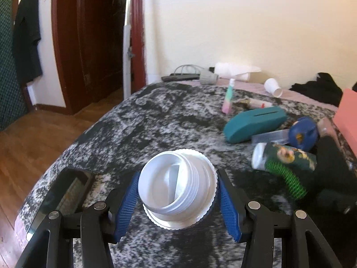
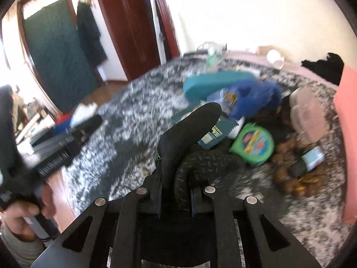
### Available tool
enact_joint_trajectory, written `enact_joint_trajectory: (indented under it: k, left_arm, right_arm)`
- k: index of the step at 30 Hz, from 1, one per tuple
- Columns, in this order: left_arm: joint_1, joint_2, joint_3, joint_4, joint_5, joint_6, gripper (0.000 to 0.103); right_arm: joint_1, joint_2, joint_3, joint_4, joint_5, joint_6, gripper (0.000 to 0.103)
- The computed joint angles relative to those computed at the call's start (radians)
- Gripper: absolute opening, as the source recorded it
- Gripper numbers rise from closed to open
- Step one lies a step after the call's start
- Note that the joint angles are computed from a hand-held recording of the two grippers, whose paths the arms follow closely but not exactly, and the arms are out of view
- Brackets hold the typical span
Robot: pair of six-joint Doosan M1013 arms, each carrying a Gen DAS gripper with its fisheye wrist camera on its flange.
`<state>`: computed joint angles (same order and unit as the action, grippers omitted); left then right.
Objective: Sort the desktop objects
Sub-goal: 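Grasp the black glove with the right gripper, then release the white cap into the pink box with the left gripper while the right gripper carries the glove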
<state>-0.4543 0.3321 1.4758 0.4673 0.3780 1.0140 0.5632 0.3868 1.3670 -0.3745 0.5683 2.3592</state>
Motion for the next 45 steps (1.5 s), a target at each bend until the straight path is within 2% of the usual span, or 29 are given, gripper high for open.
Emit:
enact_joint_trajectory:
  k: [5,7,8,9,11,13,14,16,18,20,22,24,25,28,31,32,36,38,41,45]
  left_arm:
    - [-0.019,-0.011,-0.004,0.008,-0.016,0.002,0.058]
    - [-0.028,-0.015,-0.006,0.016,-0.022,-0.002,0.058]
    - [-0.033,-0.017,-0.008,0.021,-0.023,-0.004,0.058]
    - [-0.038,-0.018,-0.010,0.025,-0.024,-0.007,0.058]
    - [-0.048,-0.018,-0.019,-0.010,-0.025,0.032,0.058]
    - [-0.057,-0.021,-0.025,-0.036,-0.036,0.063,0.058]
    - [-0.064,-0.022,-0.030,-0.042,-0.043,0.077,0.058]
    - [-0.077,-0.023,-0.042,-0.076,-0.055,0.126,0.058]
    - [-0.091,-0.022,-0.060,-0.143,-0.064,0.208,0.058]
    - [-0.110,-0.013,-0.099,-0.290,-0.063,0.375,0.058]
    - [-0.137,0.004,-0.146,-0.358,-0.056,0.476,0.058]
    - [-0.166,0.029,-0.208,-0.438,-0.042,0.581,0.058]
    - [-0.175,0.044,-0.241,-0.531,-0.025,0.665,0.058]
    - [-0.208,0.096,-0.349,-0.774,0.039,0.874,0.058]
    - [-0.238,0.139,-0.415,-0.942,0.079,1.008,0.058]
    - [-0.249,0.160,-0.444,-0.994,0.114,1.039,0.058]
    - [-0.292,0.217,-0.511,-0.973,0.177,1.027,0.058]
    - [-0.309,0.244,-0.540,-0.942,0.204,0.996,0.058]
    - [-0.320,0.280,-0.576,-0.931,0.256,0.973,0.058]
    - [-0.342,0.288,-0.564,-0.877,0.260,0.940,0.058]
  right_arm:
    - [0.004,-0.083,0.060,-0.177,-0.069,0.179,0.018]
    - [0.011,-0.115,0.088,-0.337,-0.108,0.335,0.018]
    - [0.011,-0.122,0.085,-0.377,-0.075,0.369,0.018]
    - [0.003,-0.120,0.086,-0.365,-0.045,0.381,0.018]
    - [-0.031,-0.130,0.119,-0.220,-0.095,0.358,0.018]
    - [-0.044,-0.151,0.151,-0.217,-0.167,0.387,0.018]
    - [-0.040,-0.171,0.161,-0.293,-0.191,0.433,0.018]
    - [-0.021,-0.202,0.183,-0.553,-0.196,0.632,0.018]
    - [0.004,-0.226,0.191,-0.760,-0.123,0.789,0.018]
    - [0.022,-0.242,0.187,-0.840,-0.033,0.841,0.018]
    - [0.024,-0.265,0.186,-0.865,0.022,0.869,0.019]
    - [0.022,-0.285,0.172,-0.862,0.116,0.881,0.019]
    - [0.019,-0.293,0.165,-0.866,0.177,0.898,0.019]
    - [0.000,-0.329,0.181,-0.879,0.262,0.958,0.020]
    - [-0.032,-0.365,0.231,-0.905,0.350,1.032,0.021]
    - [-0.044,-0.374,0.248,-0.909,0.383,1.052,0.021]
    - [-0.118,-0.391,0.297,-0.815,0.408,1.143,0.021]
    - [-0.143,-0.387,0.302,-0.766,0.435,1.130,0.021]
    - [-0.146,-0.385,0.312,-0.745,0.508,1.119,0.021]
    - [-0.142,-0.385,0.317,-0.739,0.559,1.104,0.024]
